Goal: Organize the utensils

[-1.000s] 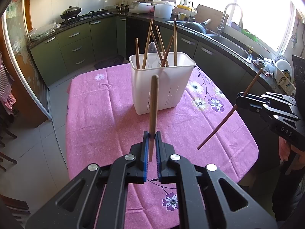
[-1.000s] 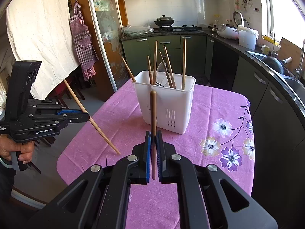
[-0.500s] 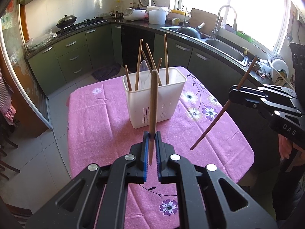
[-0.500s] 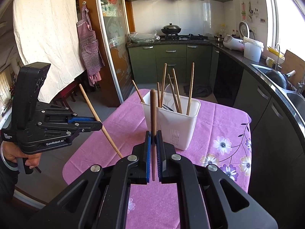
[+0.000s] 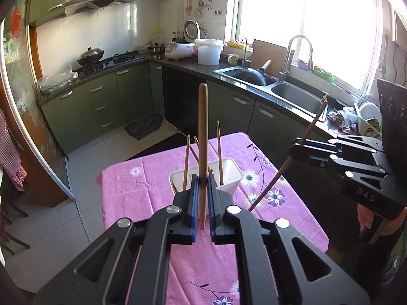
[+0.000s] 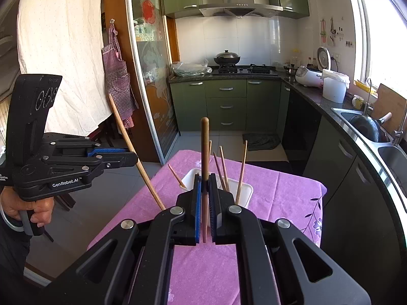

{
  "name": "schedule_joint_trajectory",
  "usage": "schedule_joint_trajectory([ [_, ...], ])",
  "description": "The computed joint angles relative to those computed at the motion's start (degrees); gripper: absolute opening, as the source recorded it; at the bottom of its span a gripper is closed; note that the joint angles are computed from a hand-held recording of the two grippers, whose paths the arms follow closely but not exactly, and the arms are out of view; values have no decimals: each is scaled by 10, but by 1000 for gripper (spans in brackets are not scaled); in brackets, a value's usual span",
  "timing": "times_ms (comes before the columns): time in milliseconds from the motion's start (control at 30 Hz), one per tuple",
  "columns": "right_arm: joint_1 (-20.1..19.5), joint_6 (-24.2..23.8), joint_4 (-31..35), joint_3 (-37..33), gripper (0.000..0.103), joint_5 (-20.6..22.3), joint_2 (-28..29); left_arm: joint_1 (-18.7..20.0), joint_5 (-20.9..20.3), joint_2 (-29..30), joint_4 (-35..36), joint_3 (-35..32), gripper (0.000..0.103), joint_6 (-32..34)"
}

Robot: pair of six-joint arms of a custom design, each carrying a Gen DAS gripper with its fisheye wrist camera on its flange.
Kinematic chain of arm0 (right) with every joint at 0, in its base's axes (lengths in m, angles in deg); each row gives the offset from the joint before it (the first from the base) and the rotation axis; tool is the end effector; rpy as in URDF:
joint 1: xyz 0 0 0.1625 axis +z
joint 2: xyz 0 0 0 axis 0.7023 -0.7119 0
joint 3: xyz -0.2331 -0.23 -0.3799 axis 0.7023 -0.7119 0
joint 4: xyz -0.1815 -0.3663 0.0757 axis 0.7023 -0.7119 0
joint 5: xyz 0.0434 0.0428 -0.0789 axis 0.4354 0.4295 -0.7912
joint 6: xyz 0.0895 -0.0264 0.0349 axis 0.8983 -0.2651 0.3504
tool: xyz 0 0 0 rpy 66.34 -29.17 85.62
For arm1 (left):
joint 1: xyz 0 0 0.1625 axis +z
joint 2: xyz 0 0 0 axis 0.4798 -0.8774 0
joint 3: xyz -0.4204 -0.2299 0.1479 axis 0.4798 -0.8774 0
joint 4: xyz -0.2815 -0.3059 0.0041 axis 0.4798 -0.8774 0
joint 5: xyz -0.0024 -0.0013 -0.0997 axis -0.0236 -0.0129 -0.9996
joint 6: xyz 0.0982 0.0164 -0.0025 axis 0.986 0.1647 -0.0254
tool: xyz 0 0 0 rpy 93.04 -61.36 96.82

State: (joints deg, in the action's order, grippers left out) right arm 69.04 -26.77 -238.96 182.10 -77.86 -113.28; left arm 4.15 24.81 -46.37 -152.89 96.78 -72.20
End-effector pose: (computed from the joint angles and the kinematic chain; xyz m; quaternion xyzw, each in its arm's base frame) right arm 0.3135 -0.4798 0.2800 0.3319 -0.8544 0.3480 0.1970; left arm -0.3875 -0.4909 0.2652 0.3241 0.8625 -0.3006 0.2462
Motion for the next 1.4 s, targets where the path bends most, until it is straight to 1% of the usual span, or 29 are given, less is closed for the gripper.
schedule_joint_trajectory([
  [167,1,0,10,-36,6,8,0,0,16,16,-14,-40,7,25],
  [300,-4,-1,17,-75,6,6,10,8,24,36,-36,-65,7,49],
  [400,-11,0,26,-106,6,0,27,21,19,54,-51,-80,7,62],
  [533,-30,7,47,-131,6,5,47,43,9,74,-60,-92,7,68],
  [733,-58,13,59,-136,7,18,75,72,-8,91,-69,-89,7,66],
  [833,-68,8,51,-129,7,20,85,79,-17,95,-75,-80,7,64],
  [900,-72,7,48,-122,8,27,85,81,-19,95,-83,-71,15,64],
  [967,-74,5,39,-111,8,31,82,80,-22,93,-88,-63,20,63],
  [1033,-74,4,27,-96,8,37,74,77,-23,86,-101,-50,22,65],
  [1067,-74,2,20,-88,8,40,69,73,-22,82,-110,-42,25,66],
  [1100,-72,-1,6,-77,8,41,65,68,-17,78,-124,-32,33,70],
  [1133,-72,-4,-12,-61,8,44,58,62,-11,74,-140,-20,39,72],
  [1167,-72,-4,-28,-44,10,50,50,55,-3,69,-160,-5,49,76],
  [1200,-72,-4,-46,-28,13,52,44,48,6,64,-181,11,56,82],
  [1233,-72,-6,-69,-10,17,53,38,40,13,60,-199,27,59,85],
  [1300,-76,-12,-121,31,24,55,30,25,24,51,-234,64,73,82],
  [1333,-80,-11,-147,54,35,60,27,19,30,47,-249,83,78,76],
  [1367,-86,-12,-177,78,50,65,26,13,35,44,-267,103,84,71],
  [1400,-91,-14,-210,102,57,68,27,7,41,42,-286,123,89,66],
])
